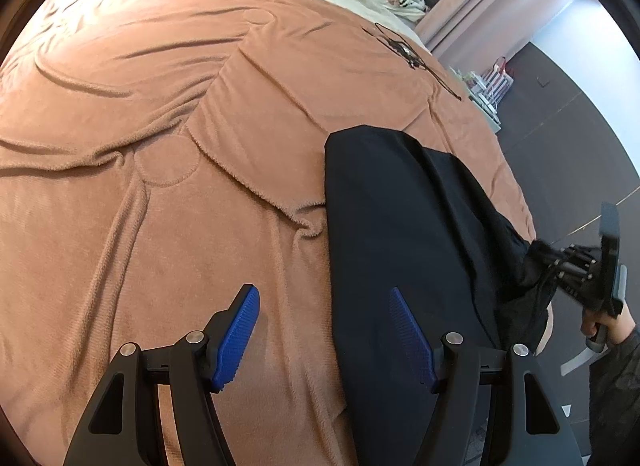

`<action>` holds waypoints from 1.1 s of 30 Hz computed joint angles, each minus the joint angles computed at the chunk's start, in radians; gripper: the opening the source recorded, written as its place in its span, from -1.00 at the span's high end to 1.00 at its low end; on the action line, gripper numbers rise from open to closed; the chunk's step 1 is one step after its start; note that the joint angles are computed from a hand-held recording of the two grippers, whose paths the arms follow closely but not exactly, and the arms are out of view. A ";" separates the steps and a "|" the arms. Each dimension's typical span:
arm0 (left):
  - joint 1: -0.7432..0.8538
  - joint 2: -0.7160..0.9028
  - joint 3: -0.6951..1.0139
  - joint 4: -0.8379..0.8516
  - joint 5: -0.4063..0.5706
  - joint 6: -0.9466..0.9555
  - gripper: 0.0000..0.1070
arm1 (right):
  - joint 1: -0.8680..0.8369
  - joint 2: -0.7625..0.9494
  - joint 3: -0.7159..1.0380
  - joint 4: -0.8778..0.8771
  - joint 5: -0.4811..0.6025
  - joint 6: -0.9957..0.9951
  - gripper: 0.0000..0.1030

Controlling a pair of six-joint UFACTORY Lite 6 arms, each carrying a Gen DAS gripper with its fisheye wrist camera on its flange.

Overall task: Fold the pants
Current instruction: 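Lift the gripped pants edge with the right tool and fold it over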

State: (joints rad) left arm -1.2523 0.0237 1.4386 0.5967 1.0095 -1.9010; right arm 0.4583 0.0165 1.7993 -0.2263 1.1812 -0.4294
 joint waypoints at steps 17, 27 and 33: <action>0.009 0.111 0.129 0.047 0.047 0.046 -0.31 | -0.273 0.120 0.152 0.061 -0.163 0.175 0.83; 0.015 0.139 0.148 0.027 0.046 0.082 -0.31 | -0.263 0.229 0.215 -0.028 -0.154 0.337 -0.22; 0.015 0.165 0.177 0.017 0.051 0.100 -0.31 | -0.430 0.018 -0.008 0.211 -0.218 0.208 -0.39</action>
